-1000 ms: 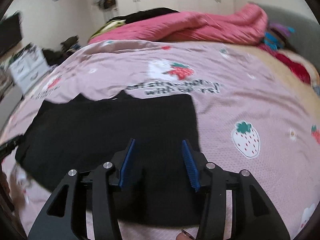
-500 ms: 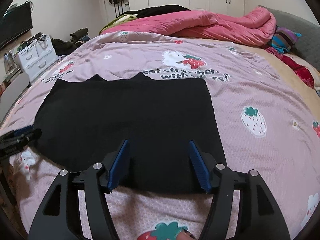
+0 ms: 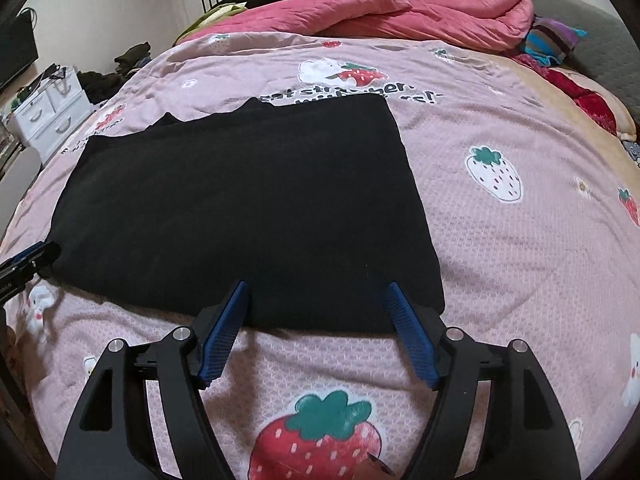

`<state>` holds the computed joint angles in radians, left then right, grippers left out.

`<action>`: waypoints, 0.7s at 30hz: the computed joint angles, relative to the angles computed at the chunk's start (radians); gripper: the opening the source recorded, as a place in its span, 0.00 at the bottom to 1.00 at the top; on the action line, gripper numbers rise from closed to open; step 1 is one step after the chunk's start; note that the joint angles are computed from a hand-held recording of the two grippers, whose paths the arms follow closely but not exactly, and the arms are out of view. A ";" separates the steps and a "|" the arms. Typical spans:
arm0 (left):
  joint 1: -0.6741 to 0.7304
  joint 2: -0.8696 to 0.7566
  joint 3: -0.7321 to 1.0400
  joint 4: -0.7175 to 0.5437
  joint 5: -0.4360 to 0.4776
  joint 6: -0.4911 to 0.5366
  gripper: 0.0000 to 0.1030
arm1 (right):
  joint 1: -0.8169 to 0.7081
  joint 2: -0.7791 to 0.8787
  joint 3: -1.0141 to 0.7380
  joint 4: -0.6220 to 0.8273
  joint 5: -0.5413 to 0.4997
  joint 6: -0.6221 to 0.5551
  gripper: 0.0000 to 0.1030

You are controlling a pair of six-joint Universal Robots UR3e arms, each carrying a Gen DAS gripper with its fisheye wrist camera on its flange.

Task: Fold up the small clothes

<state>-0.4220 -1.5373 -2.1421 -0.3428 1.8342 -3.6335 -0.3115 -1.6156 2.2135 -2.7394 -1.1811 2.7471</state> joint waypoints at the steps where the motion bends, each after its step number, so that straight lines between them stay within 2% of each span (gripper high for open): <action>1: 0.001 0.001 -0.001 0.000 -0.001 0.000 0.65 | 0.001 -0.001 0.004 -0.004 -0.001 0.000 0.72; 8: 0.000 0.005 -0.001 0.002 -0.003 -0.004 0.66 | -0.022 -0.050 0.043 -0.022 0.052 0.003 0.87; 17: 0.007 0.035 -0.028 0.037 -0.029 -0.013 0.70 | -0.028 -0.079 0.070 -0.070 0.046 0.014 0.93; 19: 0.004 0.037 -0.027 0.038 -0.026 -0.017 0.73 | -0.025 -0.079 0.069 -0.076 0.040 0.020 0.94; 21: -0.003 0.038 -0.024 0.039 -0.014 -0.021 0.84 | -0.025 -0.080 0.070 -0.082 0.036 0.023 0.95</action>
<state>-0.4250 -1.4998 -2.1659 -0.3042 1.8198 -3.6547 -0.3362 -1.6955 2.2834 -2.8217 -1.1453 2.7700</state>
